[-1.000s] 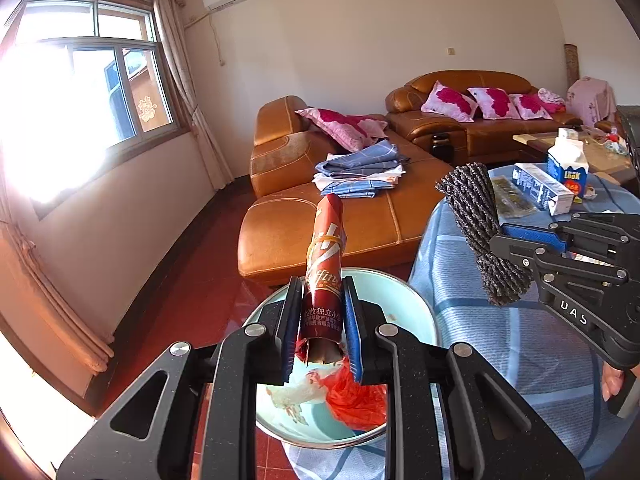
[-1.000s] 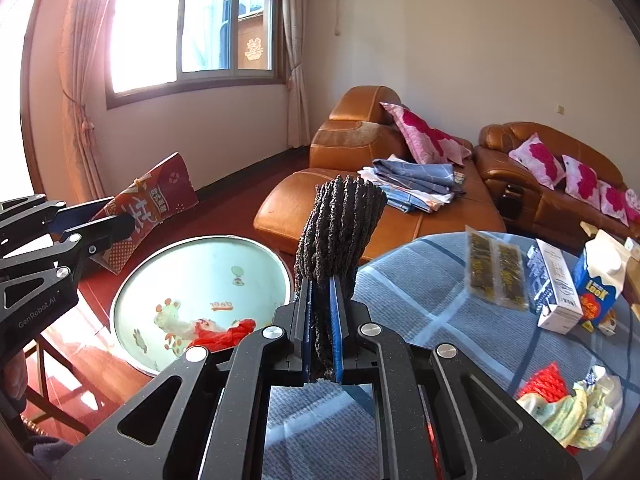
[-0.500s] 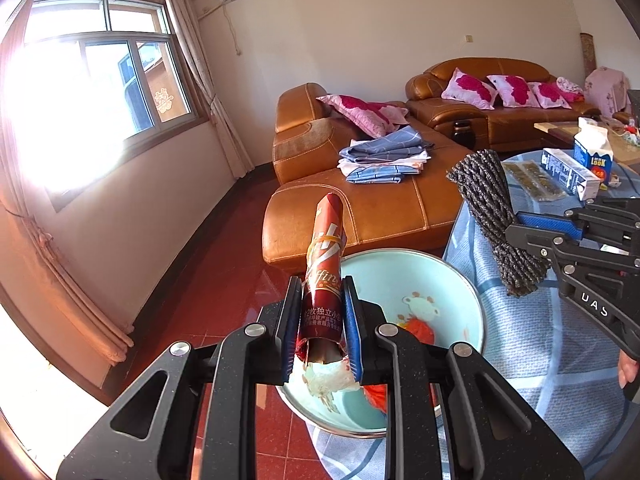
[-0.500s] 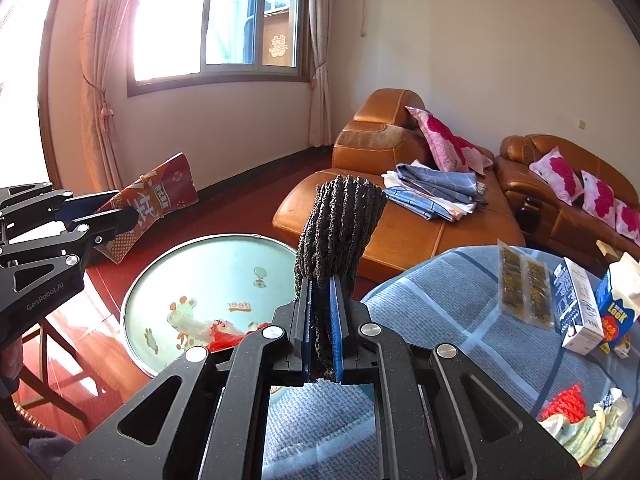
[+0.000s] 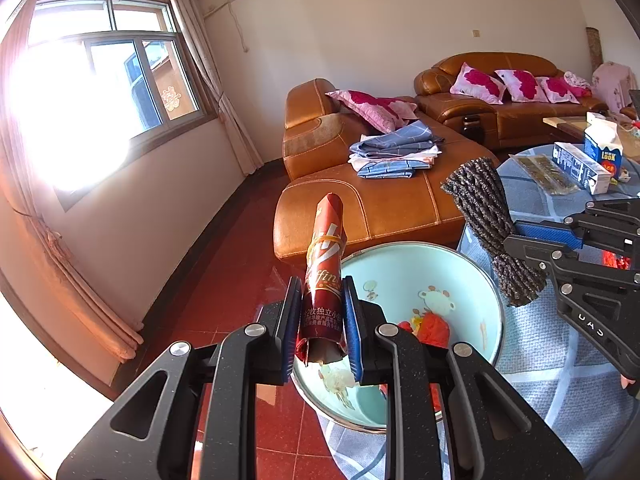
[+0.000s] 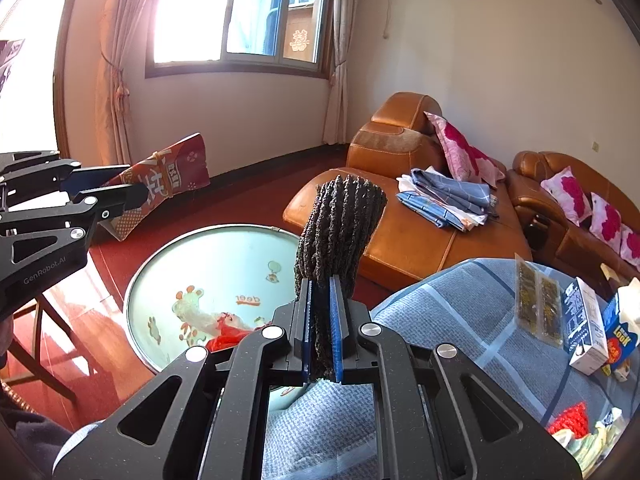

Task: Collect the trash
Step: 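Carry the black scrubber and red tube wrapper over the blue bin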

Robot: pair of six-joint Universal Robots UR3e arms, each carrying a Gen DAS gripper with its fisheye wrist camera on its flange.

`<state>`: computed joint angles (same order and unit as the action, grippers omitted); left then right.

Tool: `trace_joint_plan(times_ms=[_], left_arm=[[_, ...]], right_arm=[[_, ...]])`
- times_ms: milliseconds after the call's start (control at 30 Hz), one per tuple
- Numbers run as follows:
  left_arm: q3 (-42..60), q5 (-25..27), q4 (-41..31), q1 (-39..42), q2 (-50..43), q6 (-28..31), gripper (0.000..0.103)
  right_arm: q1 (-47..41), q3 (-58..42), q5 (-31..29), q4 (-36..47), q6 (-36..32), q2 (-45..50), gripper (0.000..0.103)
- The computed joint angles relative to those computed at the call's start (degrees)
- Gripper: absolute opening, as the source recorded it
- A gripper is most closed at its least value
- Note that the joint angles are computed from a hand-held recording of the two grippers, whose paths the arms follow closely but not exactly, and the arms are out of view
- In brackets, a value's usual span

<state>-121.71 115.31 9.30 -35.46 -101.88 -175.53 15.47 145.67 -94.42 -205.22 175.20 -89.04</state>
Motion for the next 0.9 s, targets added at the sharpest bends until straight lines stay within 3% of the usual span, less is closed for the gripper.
trace_joint_plan(times_ms=[900], left_arm=[[-0.46, -0.15, -0.30, 0.26, 0.61, -0.12, 0.020]], right_arm=[[0.28, -0.37, 1.72, 0.88, -2.64, 0.19, 0.009]])
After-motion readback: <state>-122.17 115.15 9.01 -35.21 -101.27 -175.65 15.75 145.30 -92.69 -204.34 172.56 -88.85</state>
